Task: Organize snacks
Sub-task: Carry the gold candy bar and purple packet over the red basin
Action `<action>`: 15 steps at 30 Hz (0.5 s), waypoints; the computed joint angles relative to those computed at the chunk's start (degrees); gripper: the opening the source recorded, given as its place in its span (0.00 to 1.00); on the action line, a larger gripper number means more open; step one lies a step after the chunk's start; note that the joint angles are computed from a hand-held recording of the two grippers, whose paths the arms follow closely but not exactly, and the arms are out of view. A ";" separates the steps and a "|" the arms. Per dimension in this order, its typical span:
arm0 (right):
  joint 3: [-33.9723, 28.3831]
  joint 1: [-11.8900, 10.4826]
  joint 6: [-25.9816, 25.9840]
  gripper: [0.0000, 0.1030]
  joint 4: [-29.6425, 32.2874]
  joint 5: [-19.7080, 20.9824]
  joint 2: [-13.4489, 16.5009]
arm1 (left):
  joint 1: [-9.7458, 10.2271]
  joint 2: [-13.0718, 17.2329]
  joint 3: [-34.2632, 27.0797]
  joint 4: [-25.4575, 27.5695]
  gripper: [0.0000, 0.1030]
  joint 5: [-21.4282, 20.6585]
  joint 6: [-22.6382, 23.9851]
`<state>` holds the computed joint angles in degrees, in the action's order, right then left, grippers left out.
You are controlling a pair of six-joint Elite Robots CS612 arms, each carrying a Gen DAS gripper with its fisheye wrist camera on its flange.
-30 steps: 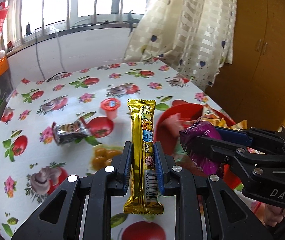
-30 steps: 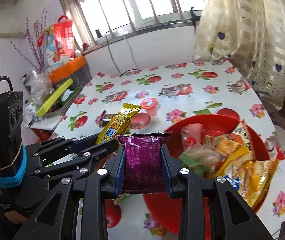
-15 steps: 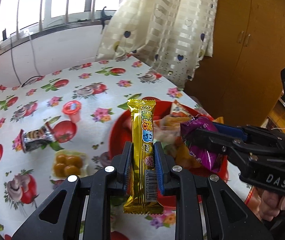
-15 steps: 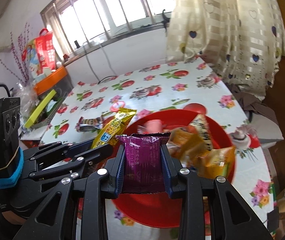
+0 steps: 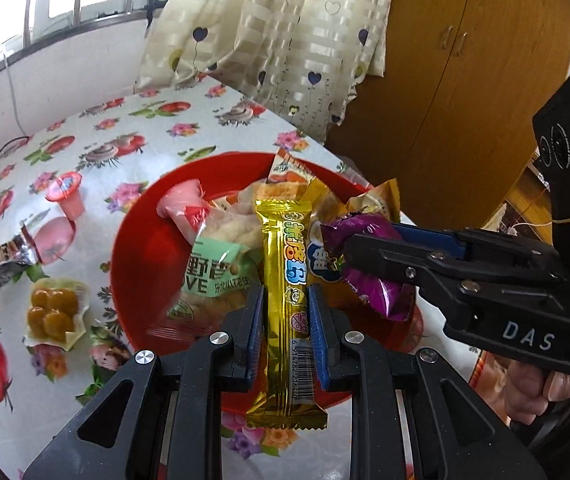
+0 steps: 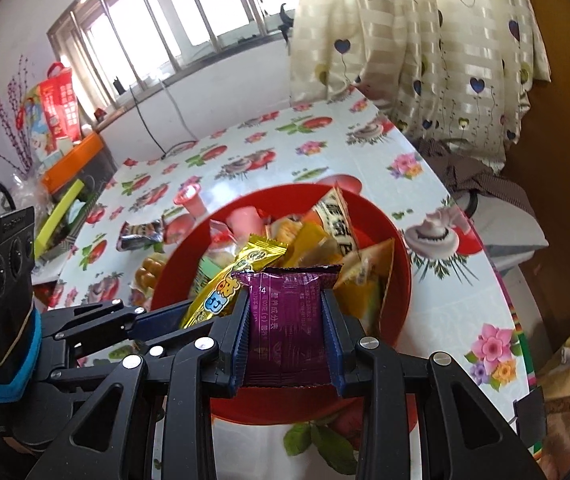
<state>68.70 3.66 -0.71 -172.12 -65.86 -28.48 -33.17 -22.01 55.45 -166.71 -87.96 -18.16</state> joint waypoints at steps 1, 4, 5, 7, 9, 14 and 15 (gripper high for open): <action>-0.09 0.01 -0.05 0.28 0.31 -0.06 0.11 | 0.03 0.14 -0.19 0.05 0.22 -0.10 0.08; -0.51 0.14 -0.38 0.28 0.60 -0.30 0.42 | 0.16 0.61 -1.03 0.69 0.22 -0.07 0.17; -0.76 0.15 -0.49 0.28 0.69 -0.35 0.57 | 0.22 0.81 -1.41 1.08 0.22 0.00 0.00; -1.35 0.28 -0.55 0.28 1.23 -0.61 0.88 | 0.35 1.12 -1.98 1.74 0.22 0.21 -0.21; -1.94 0.35 -0.70 0.28 1.57 -0.67 1.20 | 0.61 1.64 -2.90 2.39 0.22 0.05 -0.57; -2.96 0.53 -1.00 0.28 1.63 -1.30 1.73 | 1.03 2.63 -4.60 3.13 0.22 0.28 -1.28; -3.06 0.55 -1.11 0.28 1.75 -1.41 1.75 | 1.08 2.72 -4.76 3.26 0.22 0.53 -1.49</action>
<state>65.63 4.21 -1.82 -170.37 -67.27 -26.72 -32.08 -19.29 50.69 -163.45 -87.43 -19.65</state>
